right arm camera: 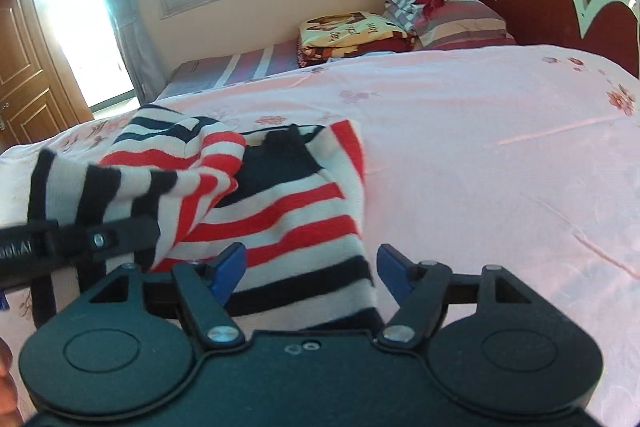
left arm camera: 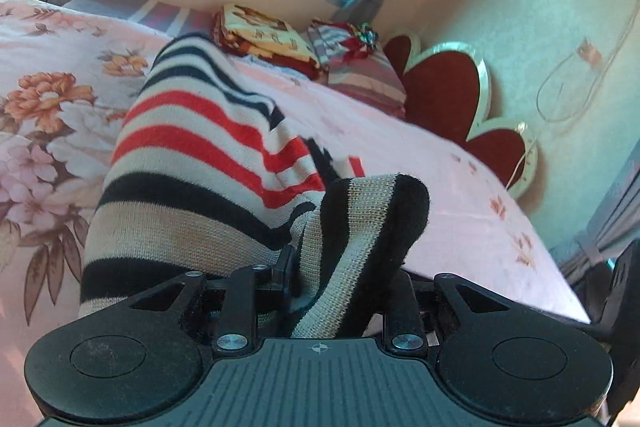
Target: Fold small clothes
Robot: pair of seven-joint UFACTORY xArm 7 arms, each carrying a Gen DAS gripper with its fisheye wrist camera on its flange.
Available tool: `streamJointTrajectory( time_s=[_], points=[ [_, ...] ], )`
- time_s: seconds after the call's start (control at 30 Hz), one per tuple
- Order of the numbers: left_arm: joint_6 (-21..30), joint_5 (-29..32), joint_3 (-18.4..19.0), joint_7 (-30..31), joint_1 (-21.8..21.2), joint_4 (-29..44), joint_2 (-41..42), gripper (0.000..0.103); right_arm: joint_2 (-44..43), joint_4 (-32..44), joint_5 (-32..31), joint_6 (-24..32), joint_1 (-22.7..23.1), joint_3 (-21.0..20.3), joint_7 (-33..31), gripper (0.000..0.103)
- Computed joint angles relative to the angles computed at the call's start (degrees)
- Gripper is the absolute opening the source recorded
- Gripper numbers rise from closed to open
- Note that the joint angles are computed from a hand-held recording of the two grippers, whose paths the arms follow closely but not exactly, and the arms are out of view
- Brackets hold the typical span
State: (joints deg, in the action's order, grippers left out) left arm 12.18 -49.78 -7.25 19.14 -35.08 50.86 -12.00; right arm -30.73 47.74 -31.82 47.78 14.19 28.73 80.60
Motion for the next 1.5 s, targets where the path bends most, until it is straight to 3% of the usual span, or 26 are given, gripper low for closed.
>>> streamJointTrajectory(
  time_s=[0.1, 0.13, 0.17, 0.23, 0.3, 0.47, 0.63, 0.7, 0.77, 0.83, 0.9, 0.93, 1.03, 1.2, 1.3, 1.37, 1.4, 1.47, 1.5],
  points=[
    [-0.9, 11.7, -3.4, -5.8, 2.8, -1.6, -0.9, 0.032, -3.8, -4.3, 3.4, -3.4, 1.2, -2.6, 1.5, 0.071],
    [0.2, 14.4, -3.5, -7.1, 3.2, -1.7, -1.7, 0.043, -4.8, -5.4, 4.6, -4.9, 1.2, -3.3, 2.0, 0.073],
    [1.5, 14.9, -2.7, -7.2, 2.5, -1.5, -2.4, 0.059, -5.6, -6.2, 5.4, -6.4, 1.0, -3.5, 2.4, 0.075],
    [3.3, 14.9, -1.3, -7.2, 1.5, -1.1, -3.8, 0.079, -6.7, -7.2, 6.5, -9.1, 0.1, -3.7, 2.7, 0.081],
    [3.0, 18.8, -2.5, -9.6, 2.5, -2.6, -6.5, 0.081, -7.0, -7.1, 7.6, -10.9, -0.8, -3.8, 2.1, 0.084],
    [2.5, 18.3, 1.5, -11.4, 1.5, -6.7, -13.0, 0.081, -6.0, -6.5, 11.7, -15.9, -1.1, -5.6, -1.3, 0.086],
    [-2.0, 26.4, -1.1, -22.5, 10.5, -10.1, -16.0, 0.081, -0.1, -5.4, 19.6, -24.1, 2.1, -9.2, -6.7, 0.091],
    [0.5, 31.4, -2.8, -25.7, 14.7, -8.8, -14.4, 0.081, 3.1, -3.6, 21.7, -24.5, 3.0, -10.0, -9.4, 0.092],
    [1.0, 34.6, -3.0, -27.5, 15.9, -7.9, -11.9, 0.081, 6.9, -0.6, 22.3, -21.5, 3.2, -9.6, -11.4, 0.092],
    [1.9, 36.6, -2.3, -28.4, 15.3, -6.6, -8.9, 0.081, 9.3, 1.1, 21.4, -20.9, 3.1, -8.9, -12.0, 0.084],
    [1.1, 36.4, -1.4, -28.8, 13.6, -5.7, -6.0, 0.081, 11.1, 3.2, 18.2, -19.0, 2.3, -7.3, -11.6, 0.046],
    [0.9, 36.3, -1.3, -29.1, 13.0, -5.4, -5.2, 0.081, 11.8, 3.7, 17.5, -19.2, 2.7, -7.4, -12.3, 0.036],
    [0.9, 37.2, -1.5, -30.0, 12.2, -4.2, -4.4, 0.081, 12.0, 4.8, 12.1, -18.4, 2.3, -6.1, -11.8, 0.022],
    [-2.0, 35.3, -0.1, -25.7, 7.5, -2.7, -4.2, 0.081, 5.7, 4.7, 2.0, -16.2, -0.7, -3.9, -10.0, 0.018],
    [-0.9, 33.8, 0.0, -23.3, 5.3, -1.6, -3.2, 0.081, 0.6, 2.1, 3.2, -12.8, -0.5, -5.2, -13.4, 0.018],
    [0.4, 34.7, -1.0, -23.7, 5.4, -1.5, -2.3, 0.081, -2.9, -1.8, 6.2, -10.9, -0.6, -6.2, -13.2, 0.018],
    [0.6, 37.5, -3.5, -26.4, 7.7, -2.0, -1.9, 0.082, -3.9, -3.8, 8.5, -10.5, 0.0, -7.2, -13.6, 0.018],
    [0.3, 38.7, -4.1, -28.0, 7.9, -3.0, -1.3, 0.083, -3.7, -7.7, 13.3, -12.9, 2.2, -9.9, -16.5, 0.020],
    [-0.3, 37.8, -4.0, -28.9, 7.7, -3.6, -1.4, 0.083, -4.6, -9.0, 12.4, -14.3, 0.6, -8.4, -15.6, 0.021]
  ],
)
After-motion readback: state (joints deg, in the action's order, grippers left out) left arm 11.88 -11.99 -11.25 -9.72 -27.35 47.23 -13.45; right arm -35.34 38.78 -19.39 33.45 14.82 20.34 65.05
